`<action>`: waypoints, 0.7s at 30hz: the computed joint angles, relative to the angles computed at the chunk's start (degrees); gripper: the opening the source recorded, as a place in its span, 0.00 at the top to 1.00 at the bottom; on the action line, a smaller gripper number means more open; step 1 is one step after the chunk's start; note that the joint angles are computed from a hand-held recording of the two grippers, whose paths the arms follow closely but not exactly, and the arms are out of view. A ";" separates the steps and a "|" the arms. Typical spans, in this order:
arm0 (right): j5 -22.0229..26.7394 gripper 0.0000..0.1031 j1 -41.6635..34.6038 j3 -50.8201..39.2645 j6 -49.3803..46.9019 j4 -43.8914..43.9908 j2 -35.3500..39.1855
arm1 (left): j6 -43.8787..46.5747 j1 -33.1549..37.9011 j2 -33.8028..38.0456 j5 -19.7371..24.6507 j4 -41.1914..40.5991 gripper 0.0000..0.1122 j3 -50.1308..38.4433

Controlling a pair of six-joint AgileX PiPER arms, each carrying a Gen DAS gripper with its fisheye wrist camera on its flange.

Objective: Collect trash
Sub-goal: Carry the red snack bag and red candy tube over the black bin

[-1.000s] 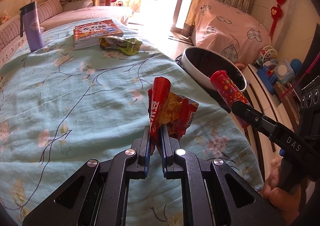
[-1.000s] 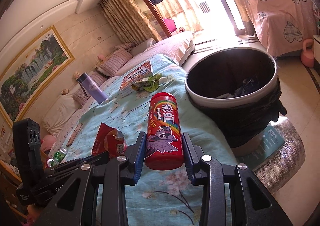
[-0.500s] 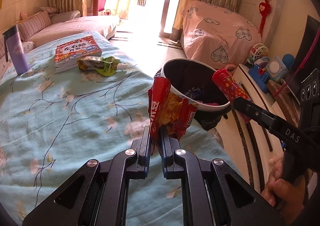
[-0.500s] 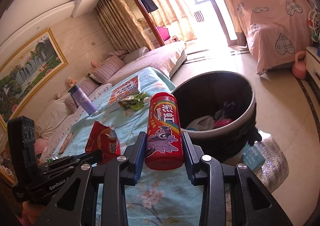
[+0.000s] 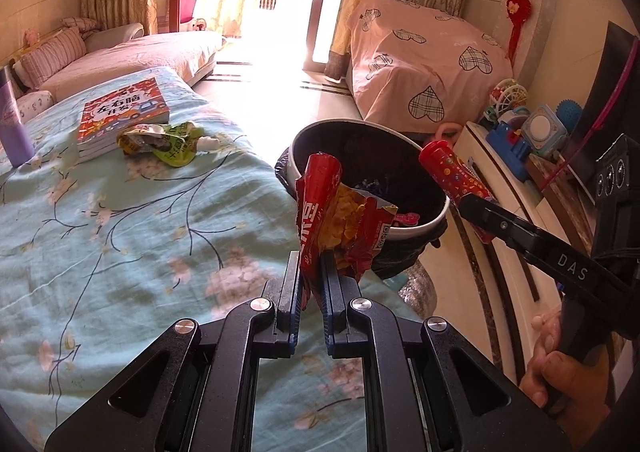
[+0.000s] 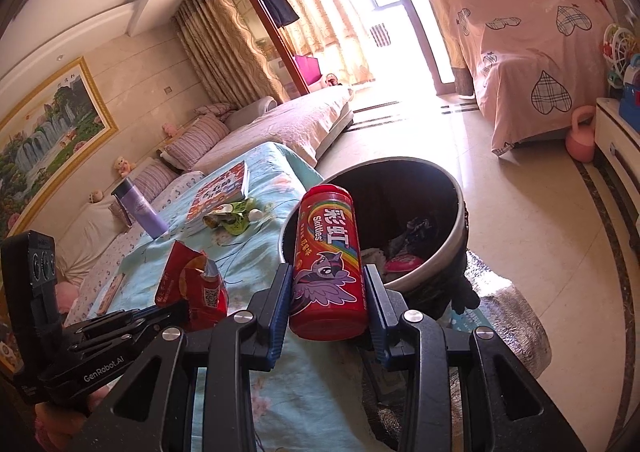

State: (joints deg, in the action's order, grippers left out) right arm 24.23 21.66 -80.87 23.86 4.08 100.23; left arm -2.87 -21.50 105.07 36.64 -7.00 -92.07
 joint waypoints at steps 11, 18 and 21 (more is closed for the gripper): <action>1.19 0.66 -1.79 -1.85 -1.62 0.83 1.67 | 1.41 0.42 4.02 3.10 -1.53 0.93 -5.94; 2.09 0.66 -2.88 -3.53 -3.98 2.06 3.12 | 0.81 -0.27 7.24 5.45 -0.47 0.93 -11.30; 3.06 0.66 -3.42 -5.03 -5.09 2.47 4.16 | 0.80 -0.37 9.19 7.24 -0.45 0.93 -14.72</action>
State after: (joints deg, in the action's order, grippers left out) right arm 27.30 18.24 -85.91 18.77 6.55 104.40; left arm -2.07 -21.86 114.26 43.88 -7.45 -106.79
